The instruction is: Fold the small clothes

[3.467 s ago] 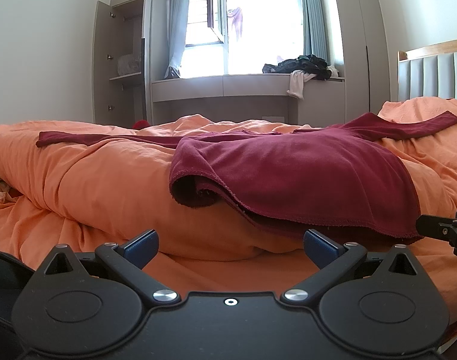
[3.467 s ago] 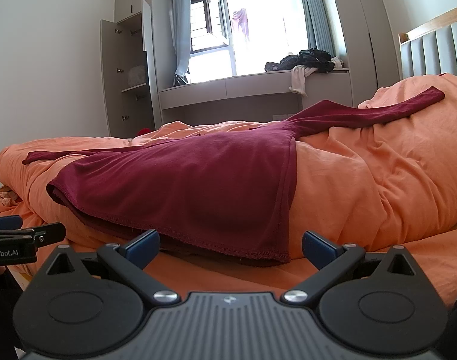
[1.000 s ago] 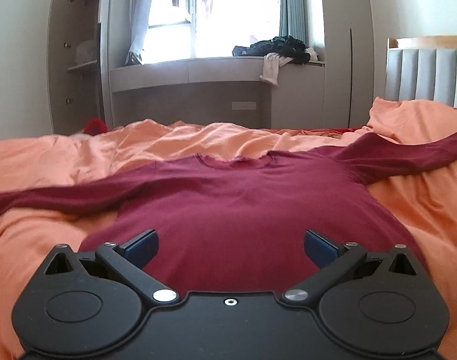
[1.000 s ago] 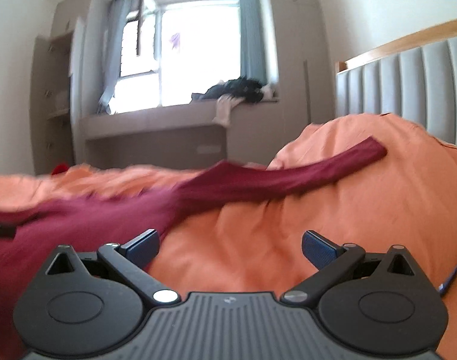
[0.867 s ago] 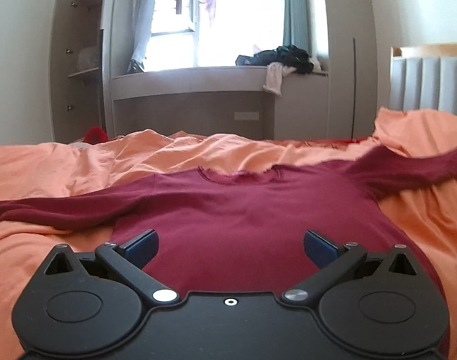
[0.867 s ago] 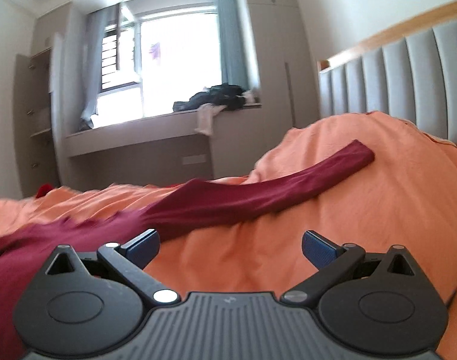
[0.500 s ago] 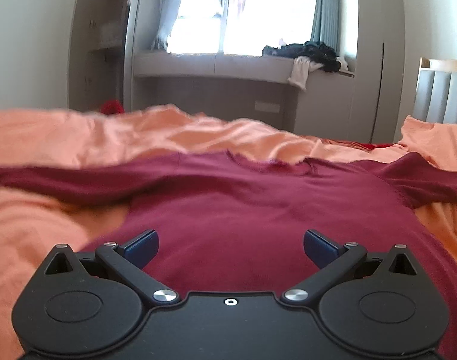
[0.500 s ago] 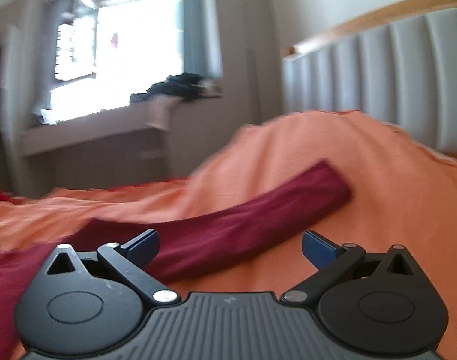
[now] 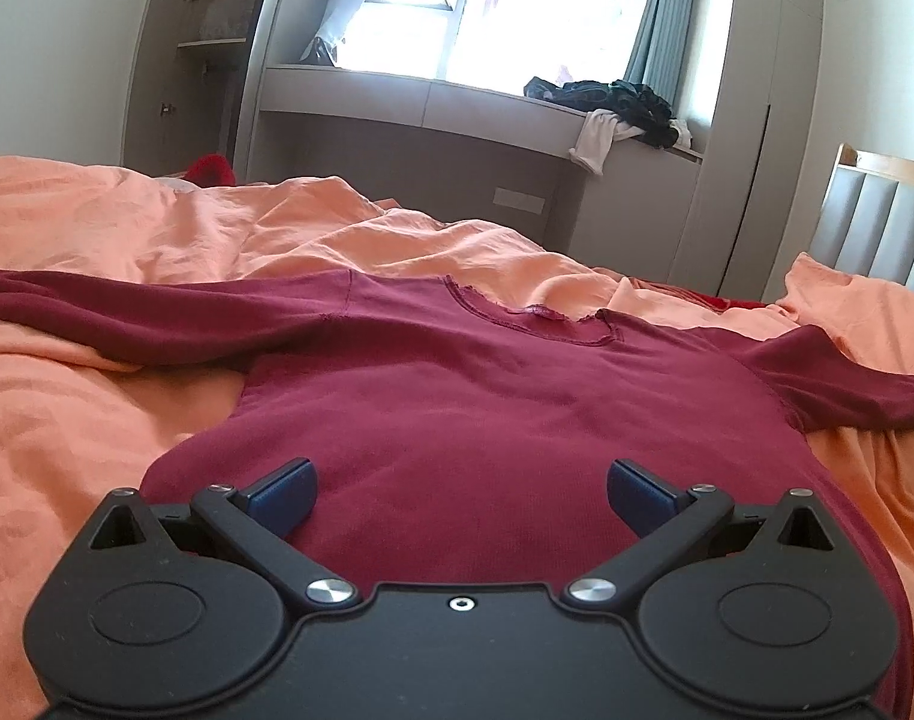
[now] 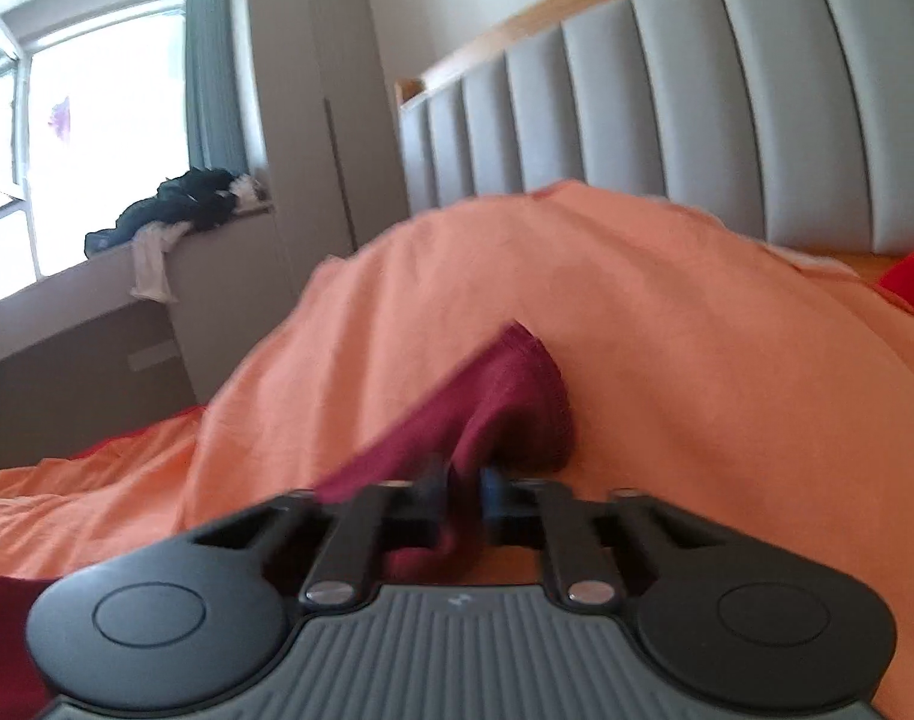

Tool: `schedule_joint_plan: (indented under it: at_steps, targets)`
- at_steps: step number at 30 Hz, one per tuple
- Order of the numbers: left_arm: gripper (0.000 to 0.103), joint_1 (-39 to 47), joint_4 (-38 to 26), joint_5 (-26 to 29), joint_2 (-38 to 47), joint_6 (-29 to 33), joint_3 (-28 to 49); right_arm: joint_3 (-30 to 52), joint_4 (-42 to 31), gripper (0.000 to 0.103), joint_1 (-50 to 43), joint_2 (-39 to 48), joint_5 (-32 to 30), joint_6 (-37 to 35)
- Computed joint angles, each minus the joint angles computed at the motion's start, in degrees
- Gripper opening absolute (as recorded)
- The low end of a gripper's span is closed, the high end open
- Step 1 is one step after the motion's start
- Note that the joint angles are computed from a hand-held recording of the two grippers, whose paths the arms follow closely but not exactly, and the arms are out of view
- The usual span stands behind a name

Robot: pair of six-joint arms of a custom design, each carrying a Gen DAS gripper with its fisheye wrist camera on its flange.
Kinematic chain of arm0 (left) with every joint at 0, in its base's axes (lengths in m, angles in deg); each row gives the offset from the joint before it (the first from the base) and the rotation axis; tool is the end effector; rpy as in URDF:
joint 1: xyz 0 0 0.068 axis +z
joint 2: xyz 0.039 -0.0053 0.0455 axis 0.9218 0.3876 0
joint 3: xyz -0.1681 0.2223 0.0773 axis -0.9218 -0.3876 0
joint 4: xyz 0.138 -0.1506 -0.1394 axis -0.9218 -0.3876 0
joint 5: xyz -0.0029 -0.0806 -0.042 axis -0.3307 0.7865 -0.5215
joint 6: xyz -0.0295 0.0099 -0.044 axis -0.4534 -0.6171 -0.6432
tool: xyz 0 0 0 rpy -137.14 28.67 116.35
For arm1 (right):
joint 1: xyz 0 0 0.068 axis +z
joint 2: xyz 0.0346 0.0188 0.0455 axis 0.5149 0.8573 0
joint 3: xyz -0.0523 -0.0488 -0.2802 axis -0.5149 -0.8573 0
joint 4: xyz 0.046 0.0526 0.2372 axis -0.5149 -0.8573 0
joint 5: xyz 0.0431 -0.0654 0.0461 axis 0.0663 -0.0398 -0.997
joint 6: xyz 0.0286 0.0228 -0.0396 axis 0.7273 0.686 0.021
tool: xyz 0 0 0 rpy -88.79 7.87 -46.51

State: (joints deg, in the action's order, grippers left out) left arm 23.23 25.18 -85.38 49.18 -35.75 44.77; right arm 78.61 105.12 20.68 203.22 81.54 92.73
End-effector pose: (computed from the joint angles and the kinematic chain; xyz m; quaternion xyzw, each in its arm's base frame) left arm 0.1336 -0.0943 0.1537 -0.1361 0.8371 -0.0204 0.5294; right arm 0.4344 -0.0835 0.1900 0.2103 0.7646 -0.0261 0.6087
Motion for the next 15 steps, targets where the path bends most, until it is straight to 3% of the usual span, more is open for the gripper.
schedule_joint_plan:
  at_steps: [5, 10, 15]
  targets:
    - [0.103, -0.11, -3.21, -1.93, -6.55, 2.48, 0.17, -8.06, 8.52, 0.009, 5.72, -9.10, -0.12, -9.64]
    - [0.103, -1.78, -10.71, -6.13, -16.34, 2.78, 0.91, -12.08, 7.95, 0.009, 19.35, -18.45, 0.12, -24.31]
    - [0.103, -4.59, -22.43, -13.64, -25.31, -0.98, 2.38, -13.40, 8.35, 0.009, 36.22, -20.21, 1.58, -33.86]
